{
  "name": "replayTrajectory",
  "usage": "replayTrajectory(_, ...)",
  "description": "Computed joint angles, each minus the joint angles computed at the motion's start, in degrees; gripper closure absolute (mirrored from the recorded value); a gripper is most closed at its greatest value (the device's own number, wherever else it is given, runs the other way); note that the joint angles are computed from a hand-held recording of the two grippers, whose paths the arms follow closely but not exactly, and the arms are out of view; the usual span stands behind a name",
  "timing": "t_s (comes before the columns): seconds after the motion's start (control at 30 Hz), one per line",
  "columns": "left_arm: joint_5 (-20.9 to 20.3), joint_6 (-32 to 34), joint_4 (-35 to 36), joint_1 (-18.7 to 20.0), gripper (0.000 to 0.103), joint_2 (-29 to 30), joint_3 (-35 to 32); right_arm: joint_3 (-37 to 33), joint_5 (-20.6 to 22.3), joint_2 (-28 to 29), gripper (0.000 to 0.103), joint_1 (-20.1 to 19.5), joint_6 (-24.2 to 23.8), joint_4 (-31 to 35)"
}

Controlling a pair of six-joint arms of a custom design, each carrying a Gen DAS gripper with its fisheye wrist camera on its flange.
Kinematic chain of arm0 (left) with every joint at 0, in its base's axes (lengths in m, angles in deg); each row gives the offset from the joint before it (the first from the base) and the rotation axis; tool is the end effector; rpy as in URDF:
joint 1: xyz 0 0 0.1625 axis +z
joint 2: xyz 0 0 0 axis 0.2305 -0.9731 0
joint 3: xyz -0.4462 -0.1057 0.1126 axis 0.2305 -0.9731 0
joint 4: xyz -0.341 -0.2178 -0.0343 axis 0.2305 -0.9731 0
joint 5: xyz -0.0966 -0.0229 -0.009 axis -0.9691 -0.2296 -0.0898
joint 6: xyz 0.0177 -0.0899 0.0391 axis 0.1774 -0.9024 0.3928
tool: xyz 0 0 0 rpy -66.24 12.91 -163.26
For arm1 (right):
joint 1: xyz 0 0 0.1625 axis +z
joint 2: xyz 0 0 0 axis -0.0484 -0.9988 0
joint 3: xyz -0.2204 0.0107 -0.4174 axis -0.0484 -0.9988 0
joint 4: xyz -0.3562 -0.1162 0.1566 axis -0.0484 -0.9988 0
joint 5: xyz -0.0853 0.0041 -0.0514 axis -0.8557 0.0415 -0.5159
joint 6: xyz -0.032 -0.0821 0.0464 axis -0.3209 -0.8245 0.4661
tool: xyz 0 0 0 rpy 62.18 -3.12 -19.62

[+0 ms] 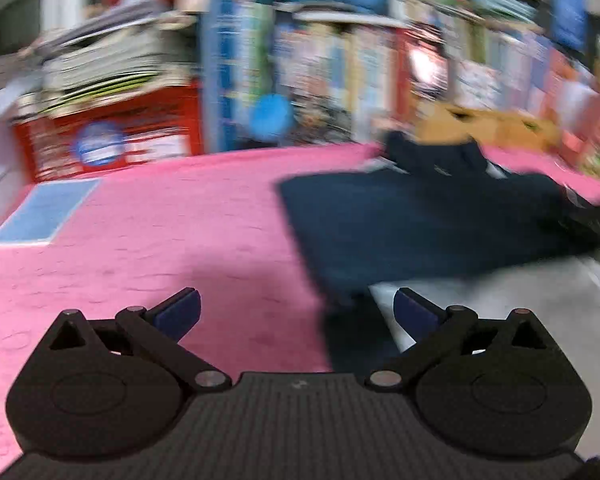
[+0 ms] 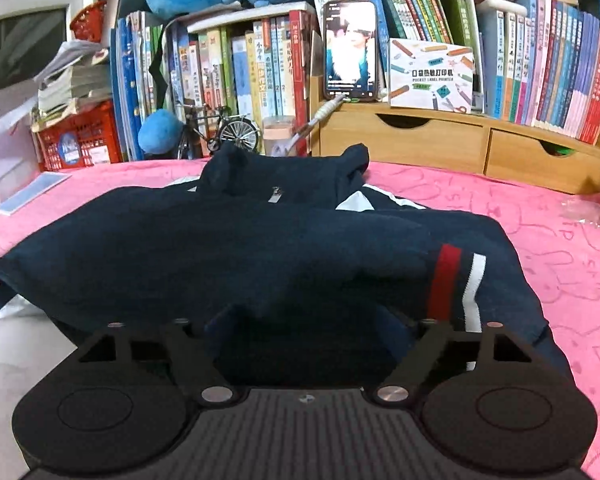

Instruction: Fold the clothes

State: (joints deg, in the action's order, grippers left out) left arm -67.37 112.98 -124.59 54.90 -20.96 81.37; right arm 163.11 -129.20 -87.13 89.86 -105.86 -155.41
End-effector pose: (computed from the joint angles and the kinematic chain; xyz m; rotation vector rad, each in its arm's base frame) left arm -0.0537 -0.6866 0.1323 0.4792 2.0533 -1.0835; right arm 0.0814 -0.8101 0.0690 0.9085 -2.3496 0.9623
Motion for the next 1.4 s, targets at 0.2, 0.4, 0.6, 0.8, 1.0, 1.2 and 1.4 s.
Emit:
replayTrajectory(0.2,9.76,3.15,0.95,0.62,0.000,7.66,-12.09,0.18,0.30,-0.14,0.022,-0.11,0.45,0.14)
replayTrajectory(0.4,7.62,-6.73,1.92,2.59,0.000,4.45,-10.14,-0.20,-1.65,0.49,0.018,0.55,-1.87,0.39)
replayTrajectory(0.6,8.43,-13.11,11.46,2.65,0.000,2.30,-9.70,-1.24,-4.75,1.63,0.015,1.31,-4.58,0.56)
replayTrajectory(0.8,5.92,-5.60,3.48,1.85,0.000,-4.91,1.37,6.58,-0.21,-4.77,0.007,-0.73,-9.56,-0.81)
replayTrajectory(1.0,-3.19,-4.15,-1.13,0.90,0.000,-5.60,0.10,10.28,6.03,-6.99,0.000,-1.77,-6.59,-13.12)
replayTrajectory(1.2,-5.07,-1.02,9.91,-0.16,0.000,4.39,-14.14,3.58,4.19,-2.45,0.063,1.23,-7.29,-2.57)
replayTrajectory(1.4,1.08,-2.53,17.17,1.68,0.010,9.98,-22.07,-1.17,-3.68,1.22,0.065,1.94,-7.45,-3.14)
